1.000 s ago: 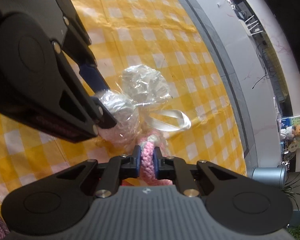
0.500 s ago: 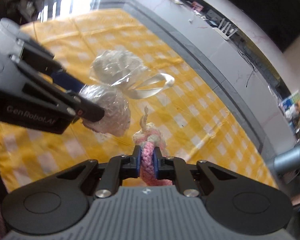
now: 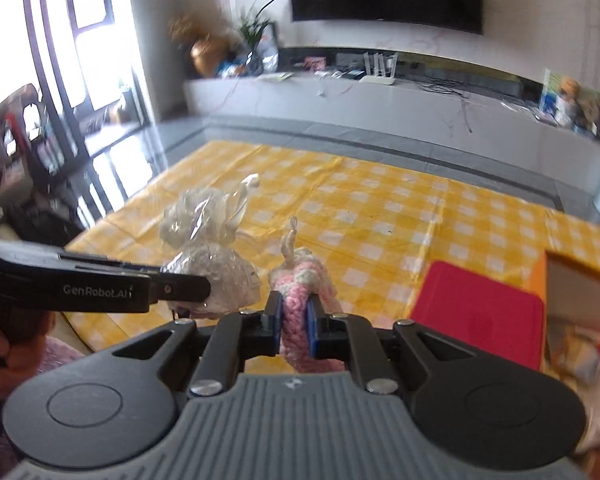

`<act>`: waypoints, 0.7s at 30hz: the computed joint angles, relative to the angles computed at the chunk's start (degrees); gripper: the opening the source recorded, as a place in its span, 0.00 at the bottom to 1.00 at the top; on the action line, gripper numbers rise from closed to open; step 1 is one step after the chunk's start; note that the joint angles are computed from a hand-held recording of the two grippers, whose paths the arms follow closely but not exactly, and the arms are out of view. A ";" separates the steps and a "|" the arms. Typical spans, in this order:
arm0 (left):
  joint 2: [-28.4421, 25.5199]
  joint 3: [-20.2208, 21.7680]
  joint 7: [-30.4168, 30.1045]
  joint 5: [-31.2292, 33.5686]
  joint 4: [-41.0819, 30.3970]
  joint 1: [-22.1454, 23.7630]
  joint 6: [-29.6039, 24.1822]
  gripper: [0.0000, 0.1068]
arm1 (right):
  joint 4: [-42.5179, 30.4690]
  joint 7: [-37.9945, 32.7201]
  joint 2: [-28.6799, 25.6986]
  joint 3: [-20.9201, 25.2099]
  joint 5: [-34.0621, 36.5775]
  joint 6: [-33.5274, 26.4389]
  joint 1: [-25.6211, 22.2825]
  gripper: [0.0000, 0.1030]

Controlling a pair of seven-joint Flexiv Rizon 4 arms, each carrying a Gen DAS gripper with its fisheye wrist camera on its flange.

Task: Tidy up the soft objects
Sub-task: 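Carry the plastic bundle and pink toy with both grippers over the orange box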

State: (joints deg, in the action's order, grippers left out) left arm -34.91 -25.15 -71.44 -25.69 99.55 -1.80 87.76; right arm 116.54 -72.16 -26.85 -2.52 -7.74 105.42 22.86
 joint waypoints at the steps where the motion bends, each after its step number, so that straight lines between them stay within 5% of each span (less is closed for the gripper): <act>1: 0.32 -1.24 0.24 -0.15 0.97 0.51 1.26 0.37 | 1.90 0.49 1.01 -1.32 1.79 1.78 1.50 0.10; 9: 1.33 -8.99 1.52 2.92 4.02 3.55 4.10 0.37 | 12.89 -4.14 8.32 -8.62 16.99 8.61 11.02 0.10; 16: 0.10 -10.52 3.66 5.72 1.17 1.15 2.87 0.37 | 17.56 -15.14 14.67 -18.43 32.13 10.20 21.27 0.10; 21: -1.94 -8.04 6.08 6.01 -4.35 -3.75 -0.85 0.37 | 19.54 -22.66 18.61 -22.02 40.23 11.09 23.36 0.10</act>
State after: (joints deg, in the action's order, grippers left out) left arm -36.85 -33.19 -65.37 -19.68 95.20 -5.55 86.91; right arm 136.08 -94.82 -8.24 -24.54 32.49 116.51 46.22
